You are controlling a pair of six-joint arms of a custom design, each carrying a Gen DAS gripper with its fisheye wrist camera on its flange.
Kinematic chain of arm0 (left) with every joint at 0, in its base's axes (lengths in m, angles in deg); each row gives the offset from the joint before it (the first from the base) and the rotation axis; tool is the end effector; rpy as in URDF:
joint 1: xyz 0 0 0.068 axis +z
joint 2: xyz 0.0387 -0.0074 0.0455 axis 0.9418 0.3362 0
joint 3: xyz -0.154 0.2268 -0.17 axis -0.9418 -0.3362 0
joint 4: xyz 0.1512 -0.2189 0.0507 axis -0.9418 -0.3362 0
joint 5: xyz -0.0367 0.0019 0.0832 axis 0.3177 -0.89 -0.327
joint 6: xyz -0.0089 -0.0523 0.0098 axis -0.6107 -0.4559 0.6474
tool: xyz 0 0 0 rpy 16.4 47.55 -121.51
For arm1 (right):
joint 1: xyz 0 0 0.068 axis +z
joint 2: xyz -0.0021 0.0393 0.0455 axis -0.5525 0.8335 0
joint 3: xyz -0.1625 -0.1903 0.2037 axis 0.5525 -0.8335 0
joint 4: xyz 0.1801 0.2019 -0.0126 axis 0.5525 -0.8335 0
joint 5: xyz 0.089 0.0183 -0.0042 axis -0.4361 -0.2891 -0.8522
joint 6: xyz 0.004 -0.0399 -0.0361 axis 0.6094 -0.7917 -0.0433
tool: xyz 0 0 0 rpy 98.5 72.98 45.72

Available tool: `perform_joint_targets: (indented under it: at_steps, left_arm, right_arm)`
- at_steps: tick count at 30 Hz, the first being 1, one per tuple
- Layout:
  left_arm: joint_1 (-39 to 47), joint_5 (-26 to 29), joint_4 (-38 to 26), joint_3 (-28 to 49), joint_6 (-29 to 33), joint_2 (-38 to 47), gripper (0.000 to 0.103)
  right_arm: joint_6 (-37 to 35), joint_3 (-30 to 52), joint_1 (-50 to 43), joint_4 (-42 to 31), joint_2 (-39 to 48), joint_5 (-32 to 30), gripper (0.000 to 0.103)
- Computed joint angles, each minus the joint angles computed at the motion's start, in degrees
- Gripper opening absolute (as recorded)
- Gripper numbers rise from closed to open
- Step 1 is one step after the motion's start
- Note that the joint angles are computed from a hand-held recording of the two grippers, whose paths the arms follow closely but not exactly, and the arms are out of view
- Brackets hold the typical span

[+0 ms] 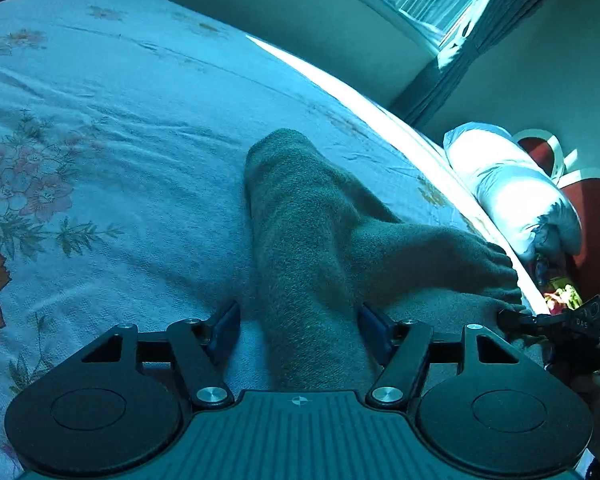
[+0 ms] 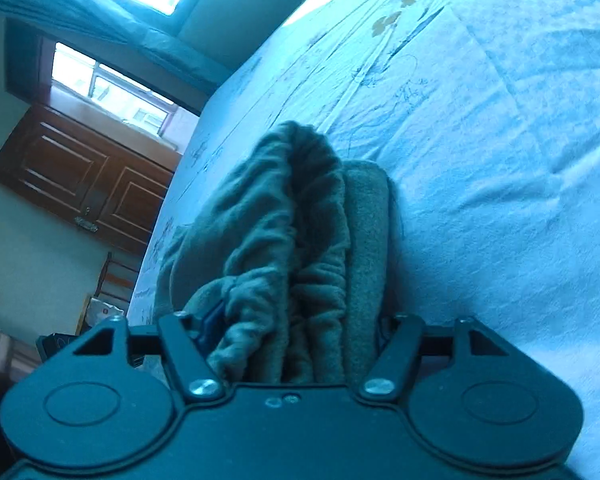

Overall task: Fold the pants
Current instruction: 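Lower the cuffs onto the folded pants and open the right gripper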

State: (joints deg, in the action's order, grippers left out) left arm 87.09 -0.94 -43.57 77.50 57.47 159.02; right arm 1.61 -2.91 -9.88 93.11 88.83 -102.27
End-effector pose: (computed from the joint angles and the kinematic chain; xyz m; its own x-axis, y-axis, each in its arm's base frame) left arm 0.3452 0.0772 0.0404 -0.7443 -0.1306 -0.6550 0.2991 0.8117 -0.5016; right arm 0.2629 0.1265 0.0427 -0.7674 0.4625 -0.4441 -0.0440 0.6530 0.7561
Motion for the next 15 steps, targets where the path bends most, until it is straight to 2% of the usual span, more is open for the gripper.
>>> perform_joint_targets:
  at_steps: [2,3,5,6,8,10,12,13,14,15]
  left_arm:
    - [0.8,-1.8,1.6,-3.0,-0.8,-2.9,0.066]
    - [1.4,-2.7,4.3,-5.7,-0.4,-5.4,0.066]
    - [2.6,-5.3,10.6,-12.3,2.8,-11.8,0.066]
    - [2.8,-6.7,13.0,-15.0,3.9,-14.6,0.066]
    - [2.2,-10.2,16.5,-19.5,5.4,-18.7,0.082]
    - [1.1,-14.0,20.8,-23.4,7.8,-19.6,0.085]
    - [-0.4,-19.9,22.9,-24.6,10.8,-16.7,0.085]
    - [-1.3,-23.1,22.9,-24.2,11.5,-13.8,0.087]
    - [-0.7,-22.9,26.1,-24.7,10.5,-10.8,0.093]
    - [-0.2,-23.4,29.6,-25.5,8.9,-9.3,0.097]
  right_arm:
    - [-2.5,-3.7,2.9,-2.4,-5.1,6.8,0.074]
    - [-3.8,-6.6,5.4,-3.4,-9.2,13.2,0.086]
    - [-6.4,-10.9,9.0,-2.8,-15.2,20.1,0.09]
    - [-7.8,-11.5,11.2,-5.6,-19.4,22.3,0.09]
    - [-10.6,-9.9,16.3,-14.0,-25.8,28.0,0.091]
    - [-12.7,-5.5,19.3,-23.2,-26.8,31.8,0.097]
    - [-12.7,1.3,20.6,-35.9,-22.6,36.1,0.097]
    - [-11.1,2.9,20.6,-37.8,-19.1,35.5,0.097]
    - [-9.0,2.3,19.9,-35.1,-16.8,33.3,0.097]
    - [-6.9,2.3,20.7,-35.5,-16.8,34.1,0.097]
